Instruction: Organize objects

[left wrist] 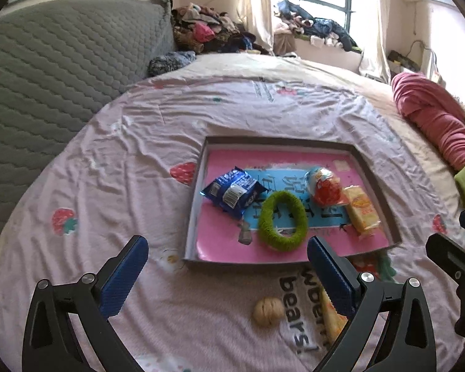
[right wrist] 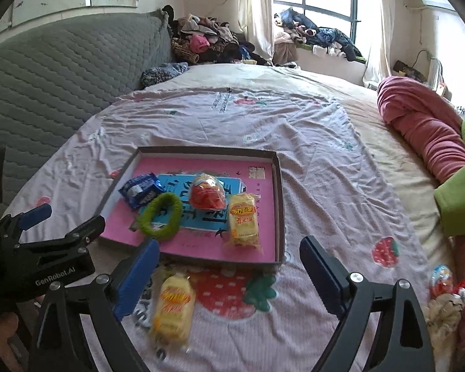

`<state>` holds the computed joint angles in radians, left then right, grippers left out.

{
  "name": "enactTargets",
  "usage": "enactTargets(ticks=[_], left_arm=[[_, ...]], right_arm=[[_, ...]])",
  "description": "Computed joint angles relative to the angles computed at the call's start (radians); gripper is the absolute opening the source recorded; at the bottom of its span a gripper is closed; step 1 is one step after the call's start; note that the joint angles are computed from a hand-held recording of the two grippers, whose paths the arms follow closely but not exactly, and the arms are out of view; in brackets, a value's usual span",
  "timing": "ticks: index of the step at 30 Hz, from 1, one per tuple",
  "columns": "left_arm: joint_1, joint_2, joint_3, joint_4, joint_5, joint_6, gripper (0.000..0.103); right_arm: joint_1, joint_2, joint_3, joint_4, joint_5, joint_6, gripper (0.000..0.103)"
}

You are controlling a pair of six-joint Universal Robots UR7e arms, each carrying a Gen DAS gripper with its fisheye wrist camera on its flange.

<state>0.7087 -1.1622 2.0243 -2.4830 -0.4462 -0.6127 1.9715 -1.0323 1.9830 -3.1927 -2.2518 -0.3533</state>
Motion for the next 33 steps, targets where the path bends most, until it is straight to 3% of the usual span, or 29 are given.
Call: enactTargets(ticks=[9, 19, 23, 33], left_arm=[[-0.141, -0.160, 0.034, 0.350, 0.041, -0.263, 0.102], [-0.257, -0.302, 0.066, 0.699, 0.025, -0.536, 0.102], [-0.287, -0.337, 0.095, 0.769, 0.015, -0.603, 0.102], [-0.304, -0.385, 0.211, 0.694, -0.044, -0.596, 0.102]], right_arm=[[0.123, -0.102, 0.064, 0.030, -0.058, 0.046, 0.097], [0.222, -0.162, 0.125, 0.077, -0.102, 0.112, 0.099], [0.242, -0.171, 0.161, 0.080, -0.111, 0.141, 0.099], [0.247, -0.164, 0.247, 0.071, -0.120, 0.182, 0.099]])
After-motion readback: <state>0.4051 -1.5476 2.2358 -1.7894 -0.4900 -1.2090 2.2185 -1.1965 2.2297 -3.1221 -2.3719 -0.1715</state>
